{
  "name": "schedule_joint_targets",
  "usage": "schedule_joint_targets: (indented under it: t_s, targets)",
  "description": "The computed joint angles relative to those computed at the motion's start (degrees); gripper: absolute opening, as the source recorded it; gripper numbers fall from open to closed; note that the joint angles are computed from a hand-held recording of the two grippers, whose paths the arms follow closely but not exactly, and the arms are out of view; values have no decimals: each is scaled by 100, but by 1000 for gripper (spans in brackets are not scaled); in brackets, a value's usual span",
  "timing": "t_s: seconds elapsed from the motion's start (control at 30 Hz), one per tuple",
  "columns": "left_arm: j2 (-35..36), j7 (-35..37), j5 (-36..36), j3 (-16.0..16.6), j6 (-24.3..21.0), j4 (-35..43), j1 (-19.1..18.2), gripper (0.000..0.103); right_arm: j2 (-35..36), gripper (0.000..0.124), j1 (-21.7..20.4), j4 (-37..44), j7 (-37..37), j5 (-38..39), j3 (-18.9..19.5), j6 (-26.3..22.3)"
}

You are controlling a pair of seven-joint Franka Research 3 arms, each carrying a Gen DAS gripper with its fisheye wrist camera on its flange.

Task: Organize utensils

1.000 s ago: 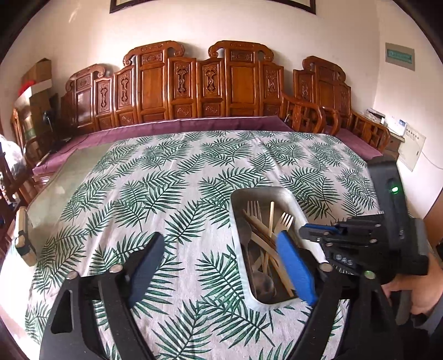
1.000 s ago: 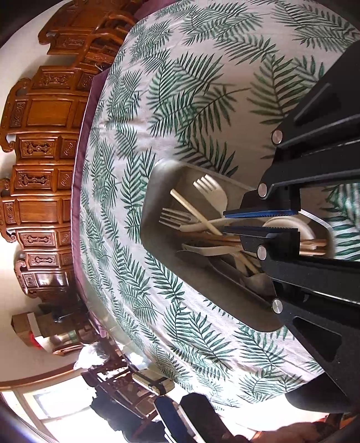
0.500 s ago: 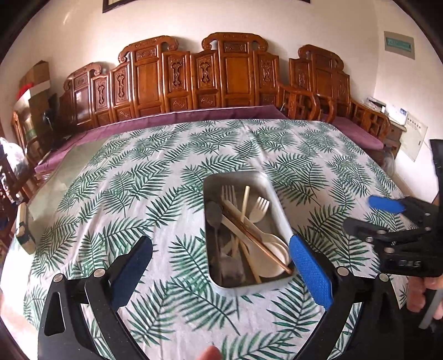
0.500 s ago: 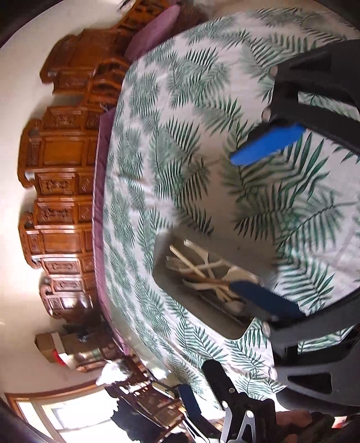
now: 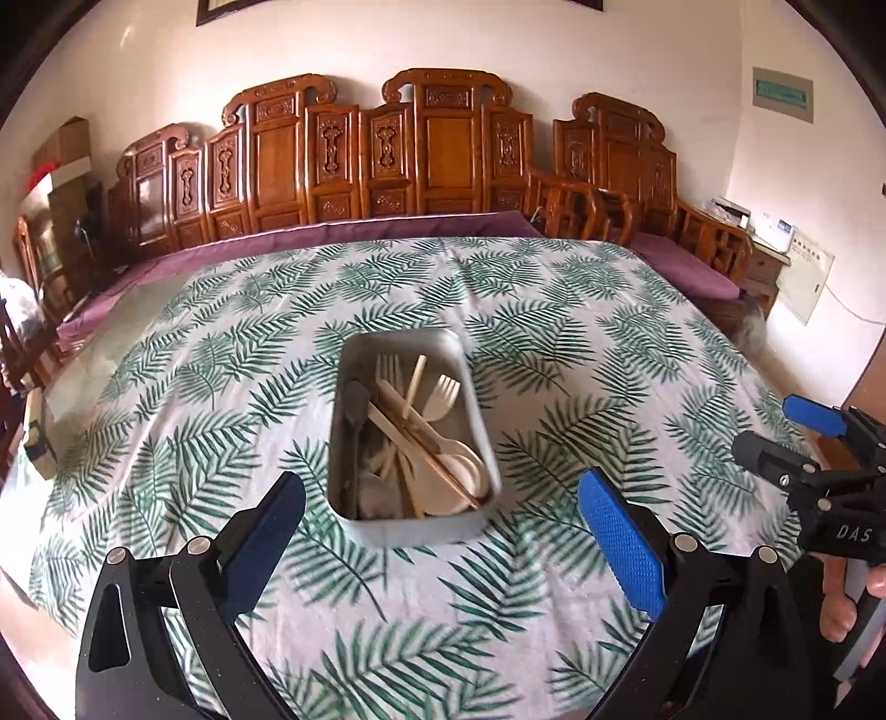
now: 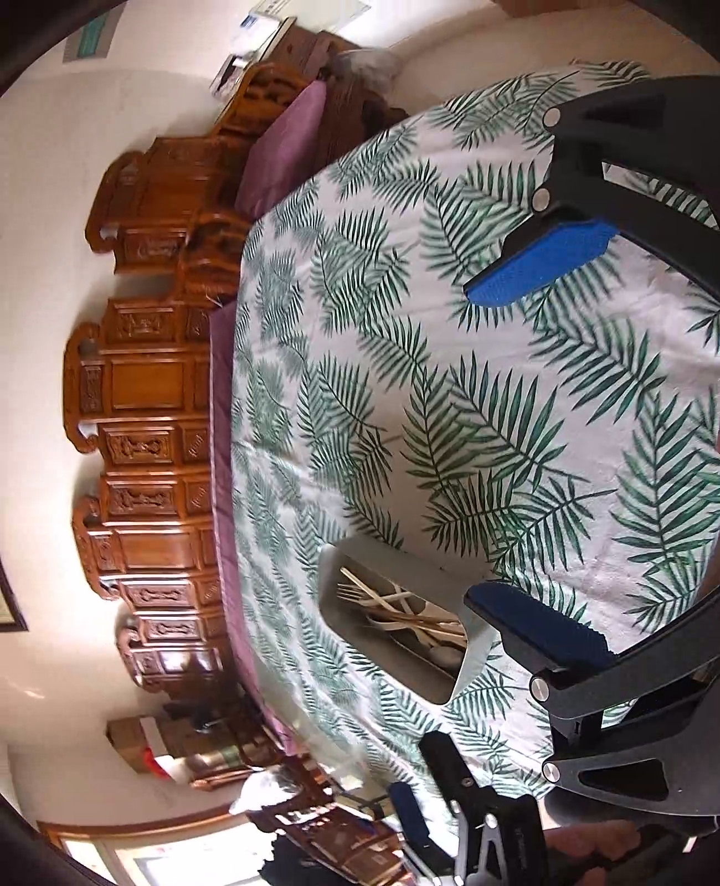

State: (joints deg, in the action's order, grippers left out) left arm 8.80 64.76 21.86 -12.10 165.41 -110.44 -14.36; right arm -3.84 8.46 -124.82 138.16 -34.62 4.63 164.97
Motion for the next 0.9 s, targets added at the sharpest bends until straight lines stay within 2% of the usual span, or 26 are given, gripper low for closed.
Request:
schedule_joint_targets:
  t_s: [0.2, 0.47, 0.6, 0.9]
  targets:
    - [-395, -431, 390, 33, 0, -196, -111, 95, -646, 100, -371, -393, 646, -579, 253, 178]
    - [-1059, -1142, 1127, -69, 219, -437, -15, 95, -1495, 100, -1185, -660, 1316, -1146, 1035, 389]
    - [-1388, -1572, 1506, -186, 189, -513, 116, 95, -1836, 100, -1495, -761, 1339, -1044, 1347, 507]
    - [-1716, -1736, 1495, -311, 262, -668, 292, 95, -2301, 100, -2047, -905, 1040, -483, 1885, 671]
